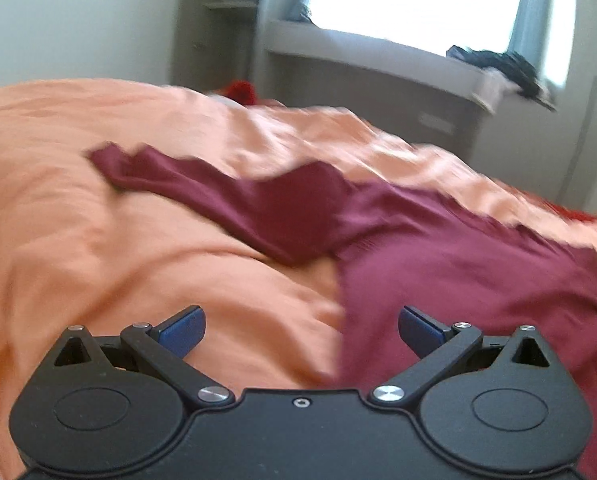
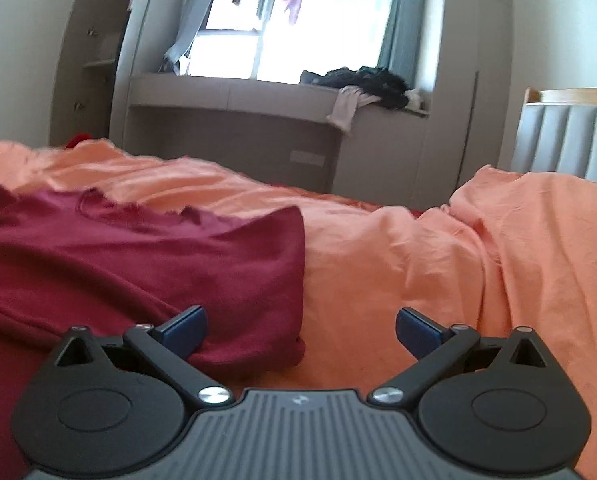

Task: Fold small clothes
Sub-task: 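Grasp the other sleeve cuff with the left tool and lift it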

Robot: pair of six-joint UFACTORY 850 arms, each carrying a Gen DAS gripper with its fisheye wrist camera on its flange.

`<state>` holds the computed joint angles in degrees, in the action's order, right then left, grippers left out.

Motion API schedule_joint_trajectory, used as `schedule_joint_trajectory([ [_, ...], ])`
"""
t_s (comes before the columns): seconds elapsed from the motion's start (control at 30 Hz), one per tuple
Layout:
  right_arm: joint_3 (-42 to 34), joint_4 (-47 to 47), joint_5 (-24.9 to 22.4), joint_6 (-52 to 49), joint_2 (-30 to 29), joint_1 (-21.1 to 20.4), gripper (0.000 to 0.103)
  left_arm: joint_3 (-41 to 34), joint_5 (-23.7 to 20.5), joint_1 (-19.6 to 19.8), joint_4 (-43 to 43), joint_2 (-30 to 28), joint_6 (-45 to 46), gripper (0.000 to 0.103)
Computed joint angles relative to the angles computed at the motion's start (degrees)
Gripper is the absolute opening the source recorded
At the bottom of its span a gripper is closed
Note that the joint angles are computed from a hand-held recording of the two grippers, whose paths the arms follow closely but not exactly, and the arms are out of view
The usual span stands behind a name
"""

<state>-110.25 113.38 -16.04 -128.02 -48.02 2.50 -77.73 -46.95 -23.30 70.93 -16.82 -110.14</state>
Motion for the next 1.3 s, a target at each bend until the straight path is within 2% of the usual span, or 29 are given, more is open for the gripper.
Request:
schedule_joint_trajectory([
  [0.07, 3.7, 4.9, -2.8, -4.7, 2.5, -0.2, 0.103, 2.2, -2.6, 0.3, 1.9, 1.8, -2.6, 0.103],
  [0.13, 7.2, 2.7, -7.1, -1.7, 5.2, -1.0, 0.103, 5.1, -5.8, 0.6, 5.9, 4.2, -6.3, 0.103],
  [0.2, 11.8, 1.3, -13.5, 1.8, 8.5, -2.1, 0.103, 8.3, -8.4, 1.5, 11.2, 6.6, -10.1, 0.103],
  [0.3, 18.1, -1.1, -23.5, 6.5, 12.6, -3.8, 0.103, 8.2, -11.1, 4.4, 10.9, 7.3, -7.7, 0.103],
  [0.37, 21.5, -1.7, -28.2, 7.7, 14.6, -4.3, 0.103, 7.9, -9.9, 7.1, 11.7, 7.5, -7.0, 0.103],
  [0.47, 25.8, -2.5, -32.6, 8.6, 16.7, -4.3, 0.103, 5.0, -4.8, 12.1, 9.0, 6.4, -4.1, 0.103],
  [0.53, 28.4, -2.2, -33.8, 8.2, 17.7, -4.0, 0.103, 2.0, 0.1, 15.6, 5.3, 4.8, 1.4, 0.102],
  [0.63, 30.9, -3.0, -33.8, 9.1, 18.5, -3.5, 0.103, -3.7, 3.1, 19.2, -3.0, 1.1, 9.7, 0.100],
  [0.73, 32.1, -3.4, -33.1, 10.6, 18.7, -3.1, 0.103, -6.6, 4.3, 21.4, -6.3, -1.7, 9.3, 0.092],
  [0.8, 33.5, -2.0, -32.8, 10.3, 19.3, -3.0, 0.103, -7.6, 5.2, 22.6, -8.4, -2.9, 7.3, 0.080],
  [0.83, 34.0, -1.5, -33.1, 10.0, 19.5, -3.1, 0.103, -7.8, 5.4, 23.0, -8.5, -3.3, 6.3, 0.077],
  [1.0, 36.2, -0.2, -35.1, 7.1, 20.1, -3.7, 0.103, -8.7, -0.2, 22.5, -6.2, -5.8, 3.1, 0.051],
  [1.13, 37.0, 0.0, -34.0, 6.5, 20.5, -3.2, 0.103, -8.2, -2.1, 22.8, -5.3, -6.2, -1.2, 0.035],
  [1.23, 37.6, 0.1, -33.6, 5.7, 21.1, -3.1, 0.103, -8.0, -1.9, 23.3, -4.8, -6.2, -3.9, 0.011],
  [1.3, 37.8, 0.3, -34.0, 5.4, 21.2, -3.2, 0.103, -7.5, -2.2, 23.0, -2.3, -6.0, -6.7, 0.006],
])
